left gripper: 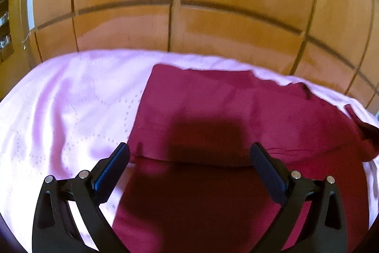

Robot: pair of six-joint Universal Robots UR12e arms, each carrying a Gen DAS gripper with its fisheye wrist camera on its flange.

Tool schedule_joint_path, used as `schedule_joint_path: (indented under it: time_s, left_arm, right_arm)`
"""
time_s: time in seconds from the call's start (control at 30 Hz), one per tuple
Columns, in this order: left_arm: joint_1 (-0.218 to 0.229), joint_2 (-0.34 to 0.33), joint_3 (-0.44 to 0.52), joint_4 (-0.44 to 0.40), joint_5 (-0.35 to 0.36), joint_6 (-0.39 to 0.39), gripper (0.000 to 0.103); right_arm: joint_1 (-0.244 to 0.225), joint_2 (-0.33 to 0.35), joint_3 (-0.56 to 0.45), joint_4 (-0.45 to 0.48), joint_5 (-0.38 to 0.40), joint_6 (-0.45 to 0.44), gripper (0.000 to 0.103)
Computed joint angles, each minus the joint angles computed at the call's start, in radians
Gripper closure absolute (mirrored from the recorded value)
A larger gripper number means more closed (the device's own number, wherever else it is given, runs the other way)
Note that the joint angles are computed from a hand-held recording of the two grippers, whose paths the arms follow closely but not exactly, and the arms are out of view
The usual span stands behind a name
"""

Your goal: Fold small clothes

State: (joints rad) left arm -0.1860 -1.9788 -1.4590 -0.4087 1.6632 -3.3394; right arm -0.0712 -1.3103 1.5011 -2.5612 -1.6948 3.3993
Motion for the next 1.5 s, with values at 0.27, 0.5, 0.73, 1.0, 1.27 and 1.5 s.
schedule_joint_path:
  time_s: [0.27,0.5,0.73,1.0,1.27,1.5]
  left_arm:
    - [-0.027,-0.022,0.024,-0.089,0.036,0.085,0.003]
    - [-0.013,-0.033,0.039,-0.155,-0.028,0.063,0.003]
    - [-0.007,-0.04,0.035,-0.139,-0.053,0.051,0.002]
    - [-0.001,-0.036,0.028,-0.128,-0.075,0.041,0.002]
    - [0.01,-0.03,0.019,-0.114,-0.116,0.024,0.003]
    - [0.051,-0.002,-0.023,-0.04,-0.253,-0.063,0.003]
  right_arm:
    - [-0.03,0.088,-0.131,0.137,-0.02,0.032,0.027]
    - [0.004,0.203,-0.296,0.333,-0.089,-0.046,0.027]
    - [0.003,0.23,-0.304,0.407,-0.123,-0.042,0.067]
    - [-0.038,0.125,-0.195,0.204,0.0,0.113,0.084]
    - [-0.049,0.046,-0.152,0.035,0.17,0.184,0.084]
    - [0.018,0.025,-0.164,-0.042,0.271,0.151,0.084]
